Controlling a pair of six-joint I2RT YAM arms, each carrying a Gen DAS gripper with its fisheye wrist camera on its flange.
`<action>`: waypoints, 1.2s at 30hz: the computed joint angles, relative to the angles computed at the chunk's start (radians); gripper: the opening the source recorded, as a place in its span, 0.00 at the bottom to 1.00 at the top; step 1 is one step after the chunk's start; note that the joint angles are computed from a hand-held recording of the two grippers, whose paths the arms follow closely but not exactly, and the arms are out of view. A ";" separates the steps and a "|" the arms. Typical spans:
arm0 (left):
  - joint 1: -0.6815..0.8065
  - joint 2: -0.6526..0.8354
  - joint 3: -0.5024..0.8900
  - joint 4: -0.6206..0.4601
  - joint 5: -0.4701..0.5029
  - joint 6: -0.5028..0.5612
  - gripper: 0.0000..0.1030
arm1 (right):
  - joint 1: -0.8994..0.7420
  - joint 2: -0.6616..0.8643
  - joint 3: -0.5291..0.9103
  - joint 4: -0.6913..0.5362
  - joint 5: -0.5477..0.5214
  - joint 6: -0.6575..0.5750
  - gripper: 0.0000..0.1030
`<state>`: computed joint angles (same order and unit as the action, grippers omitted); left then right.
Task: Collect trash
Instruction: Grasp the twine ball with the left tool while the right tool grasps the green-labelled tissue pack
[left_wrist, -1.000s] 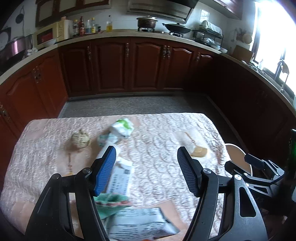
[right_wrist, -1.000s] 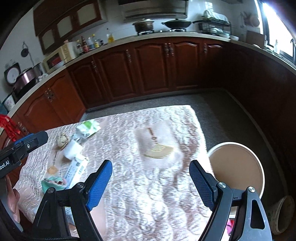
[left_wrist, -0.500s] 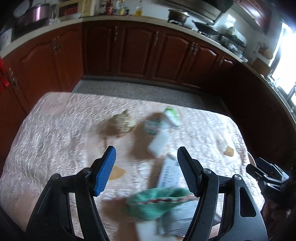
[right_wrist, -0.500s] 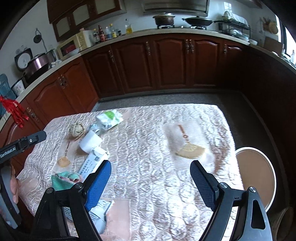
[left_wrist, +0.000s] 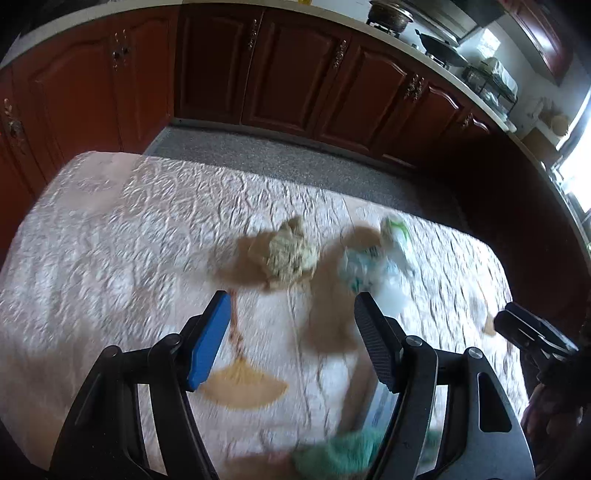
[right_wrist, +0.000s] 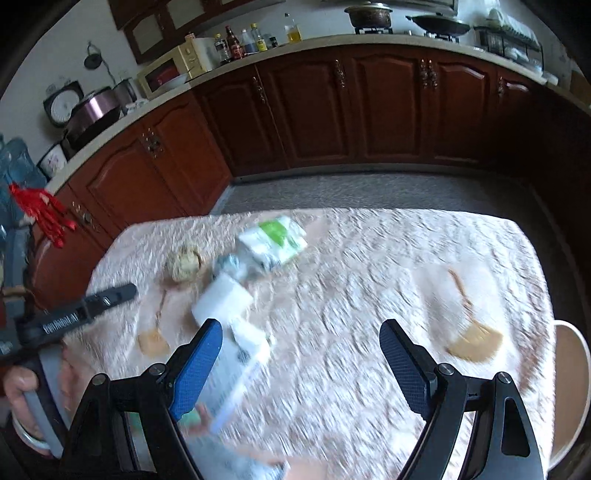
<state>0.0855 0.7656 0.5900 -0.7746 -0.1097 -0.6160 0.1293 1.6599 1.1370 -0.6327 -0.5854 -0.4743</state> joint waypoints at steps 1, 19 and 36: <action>0.019 0.022 0.001 0.023 0.012 0.012 0.66 | 0.030 0.039 0.033 0.013 0.009 0.040 0.83; 0.171 0.479 0.031 0.367 0.103 0.148 0.35 | 0.281 0.623 0.617 -0.110 0.043 0.428 0.64; -0.001 0.109 0.010 0.116 0.025 0.068 0.21 | 0.088 0.267 0.218 -0.035 -0.003 0.074 0.39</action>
<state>0.0848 0.8748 0.6000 -0.6589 -0.0848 -0.5478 0.2173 1.9269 1.3552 -0.6676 -0.5886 -0.3999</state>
